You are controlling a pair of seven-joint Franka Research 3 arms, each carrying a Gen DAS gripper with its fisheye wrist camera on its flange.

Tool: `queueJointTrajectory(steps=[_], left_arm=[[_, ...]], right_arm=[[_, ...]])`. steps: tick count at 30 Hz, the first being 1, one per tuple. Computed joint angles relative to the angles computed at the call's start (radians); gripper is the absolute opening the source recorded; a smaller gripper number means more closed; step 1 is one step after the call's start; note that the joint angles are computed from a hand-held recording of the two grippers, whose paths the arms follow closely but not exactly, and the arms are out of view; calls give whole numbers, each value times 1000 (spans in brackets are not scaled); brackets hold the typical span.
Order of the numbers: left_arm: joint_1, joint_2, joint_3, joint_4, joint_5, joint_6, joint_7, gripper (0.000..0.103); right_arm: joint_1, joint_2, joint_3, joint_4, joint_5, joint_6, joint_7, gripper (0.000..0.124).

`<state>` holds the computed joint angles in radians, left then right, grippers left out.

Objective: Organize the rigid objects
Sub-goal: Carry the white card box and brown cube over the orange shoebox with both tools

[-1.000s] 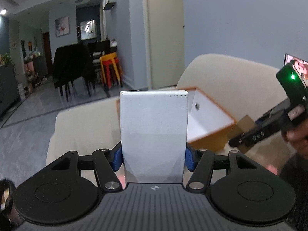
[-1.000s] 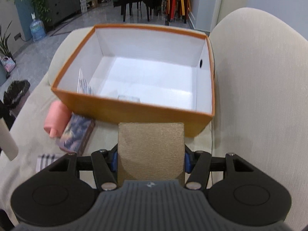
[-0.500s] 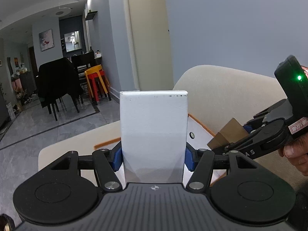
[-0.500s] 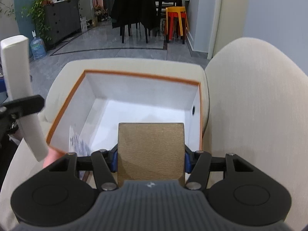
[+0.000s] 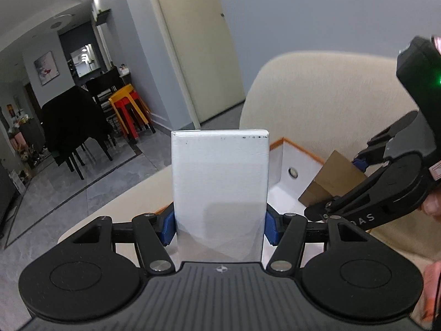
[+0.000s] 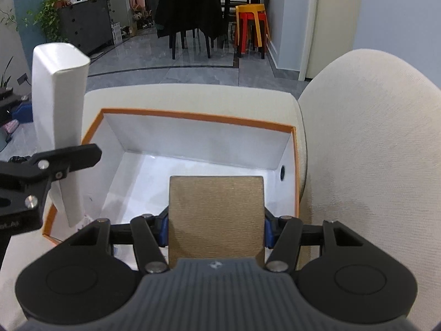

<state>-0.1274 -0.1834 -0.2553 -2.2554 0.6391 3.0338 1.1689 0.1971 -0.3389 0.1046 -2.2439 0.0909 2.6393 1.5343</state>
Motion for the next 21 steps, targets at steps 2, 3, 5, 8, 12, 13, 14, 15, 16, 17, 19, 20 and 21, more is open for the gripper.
queueJointTrajectory(steps=[2, 3, 5, 8, 12, 13, 14, 15, 16, 17, 19, 20, 21], left_arm=[[5, 16, -12, 14, 28, -25, 2, 69], [8, 28, -16, 23, 46, -32, -3, 69], [7, 46, -14, 35, 74, -45, -4, 69], [12, 84, -15, 63, 159, -69, -43, 69], [-18, 120, 4, 84, 195, -119, -14, 69], [-26, 124, 7, 85, 200, -129, -8, 69], [-32, 135, 10, 91, 210, -140, -1, 69], [-39, 145, 13, 97, 213, -150, 11, 69], [-46, 154, 17, 101, 210, -157, 26, 69], [-52, 164, 21, 104, 203, -165, 42, 69], [-63, 178, 26, 111, 196, -180, 62, 69], [-69, 189, 28, 119, 189, -190, 82, 69], [-73, 197, 31, 122, 182, -196, 100, 69]], right_arm=[[0, 15, -1, 3, 1, 1, 0, 59], [1, 22, 0, 4, 0, 0, 1, 59], [2, 39, -2, 8, 0, 0, -1, 59], [9, 61, -7, 11, 4, 6, -11, 59], [27, 79, -20, 6, 39, 15, -54, 59], [27, 84, -19, 6, 39, 18, -56, 59], [27, 90, -19, 8, 40, 17, -58, 59], [28, 95, -17, 8, 41, 16, -55, 59], [28, 102, -16, 10, 40, 15, -54, 59], [27, 109, -15, 12, 36, 15, -50, 59], [27, 121, -13, 15, 29, 12, -44, 59], [27, 126, -13, 16, 26, 9, -41, 59], [27, 130, -13, 16, 22, 8, -38, 59]])
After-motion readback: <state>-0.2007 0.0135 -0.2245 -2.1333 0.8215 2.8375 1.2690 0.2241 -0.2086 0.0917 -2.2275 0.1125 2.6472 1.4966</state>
